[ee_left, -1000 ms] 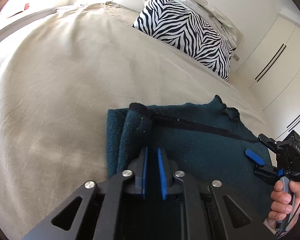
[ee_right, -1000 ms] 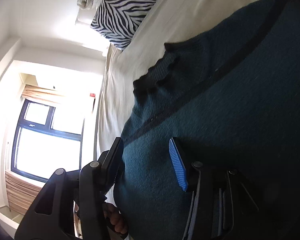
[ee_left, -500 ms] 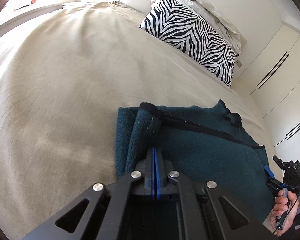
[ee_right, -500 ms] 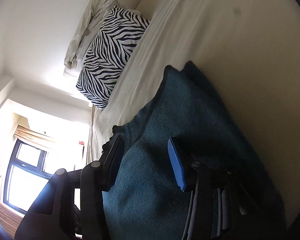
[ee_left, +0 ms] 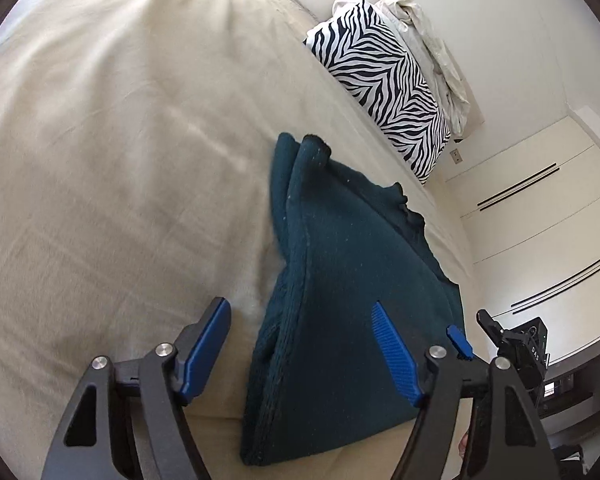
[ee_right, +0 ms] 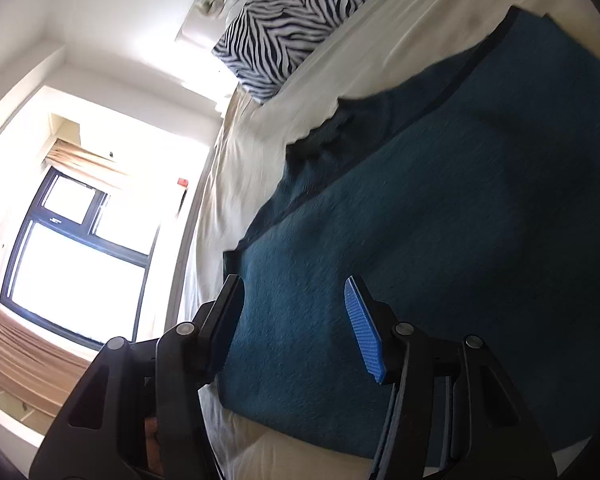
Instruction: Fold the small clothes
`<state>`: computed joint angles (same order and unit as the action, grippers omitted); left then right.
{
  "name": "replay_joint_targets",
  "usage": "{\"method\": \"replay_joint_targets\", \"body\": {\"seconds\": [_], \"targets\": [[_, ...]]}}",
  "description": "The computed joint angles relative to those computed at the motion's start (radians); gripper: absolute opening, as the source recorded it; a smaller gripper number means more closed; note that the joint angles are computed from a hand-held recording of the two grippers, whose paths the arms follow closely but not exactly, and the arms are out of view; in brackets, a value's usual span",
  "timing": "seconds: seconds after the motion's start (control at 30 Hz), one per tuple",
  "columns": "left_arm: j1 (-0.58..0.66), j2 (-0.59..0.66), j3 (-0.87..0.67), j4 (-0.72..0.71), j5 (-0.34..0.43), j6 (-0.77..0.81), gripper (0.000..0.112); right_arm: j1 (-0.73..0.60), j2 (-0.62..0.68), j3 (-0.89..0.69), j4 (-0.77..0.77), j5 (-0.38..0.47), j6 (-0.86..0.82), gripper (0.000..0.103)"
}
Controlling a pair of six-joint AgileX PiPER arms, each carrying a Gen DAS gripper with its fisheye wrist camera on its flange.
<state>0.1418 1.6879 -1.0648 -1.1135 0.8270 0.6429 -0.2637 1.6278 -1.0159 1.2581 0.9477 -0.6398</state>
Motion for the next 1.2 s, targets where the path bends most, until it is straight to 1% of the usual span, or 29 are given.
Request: {"method": "replay_joint_targets", "body": {"seconds": [0.07, 0.13, 0.23, 0.33, 0.43, 0.47, 0.57, 0.6, 0.63, 0.67, 0.7, 0.73, 0.83, 1.0, 1.13, 1.2], "targets": [[0.019, 0.008, 0.009, -0.038, 0.046, 0.007, 0.069, 0.043, 0.009, 0.017, 0.018, 0.001, 0.003, 0.052], [0.021, 0.030, -0.004, -0.033, 0.102, -0.010, 0.064, 0.075, 0.015, 0.028, 0.031, 0.006, 0.004, 0.052], [0.024, 0.039, -0.005, -0.034, 0.153, -0.020, 0.064, 0.110, 0.019, 0.031, 0.024, 0.004, 0.021, 0.052], [0.057, 0.071, -0.005, -0.079, 0.218, -0.015, 0.063, 0.118, 0.041, 0.016, 0.040, 0.028, 0.026, 0.052], [0.069, 0.112, -0.037, -0.091, 0.267, -0.055, 0.063, 0.150, 0.068, -0.019, 0.038, 0.034, 0.044, 0.052], [0.062, 0.122, -0.054, -0.081, 0.273, -0.075, 0.063, 0.166, 0.080, -0.033, 0.036, 0.029, 0.054, 0.052], [0.033, 0.148, -0.100, -0.055, 0.273, -0.115, 0.060, 0.200, 0.120, -0.074, 0.042, 0.022, 0.083, 0.052], [0.027, 0.156, -0.111, -0.050, 0.271, -0.127, 0.051, 0.209, 0.137, -0.087, 0.046, 0.021, 0.090, 0.052], [0.026, 0.164, -0.114, -0.050, 0.269, -0.135, 0.039, 0.216, 0.158, -0.102, 0.045, 0.020, 0.099, 0.052], [0.029, 0.174, -0.115, -0.054, 0.273, -0.137, 0.032, 0.223, 0.170, -0.110, 0.037, 0.012, 0.112, 0.052], [0.031, 0.182, -0.113, -0.057, 0.272, -0.137, 0.018, 0.222, 0.178, -0.112, 0.039, 0.009, 0.107, 0.051], [0.037, 0.187, -0.106, -0.063, 0.273, -0.129, 0.015, 0.220, 0.184, -0.111, 0.049, 0.013, 0.096, 0.051], [0.056, 0.182, -0.078, -0.095, 0.275, -0.096, 0.013, 0.200, 0.188, -0.097, 0.082, 0.038, 0.062, 0.051], [0.034, 0.132, -0.084, -0.089, 0.256, -0.129, 0.012, 0.143, 0.171, -0.068, 0.105, 0.081, 0.025, 0.051], [-0.037, 0.091, -0.152, -0.056, 0.230, -0.204, 0.012, 0.057, 0.172, -0.061, 0.109, 0.142, -0.001, 0.051], [-0.089, 0.078, -0.197, -0.030, 0.206, -0.253, 0.012, -0.012, 0.176, -0.056, 0.122, 0.192, -0.018, 0.053]]}}
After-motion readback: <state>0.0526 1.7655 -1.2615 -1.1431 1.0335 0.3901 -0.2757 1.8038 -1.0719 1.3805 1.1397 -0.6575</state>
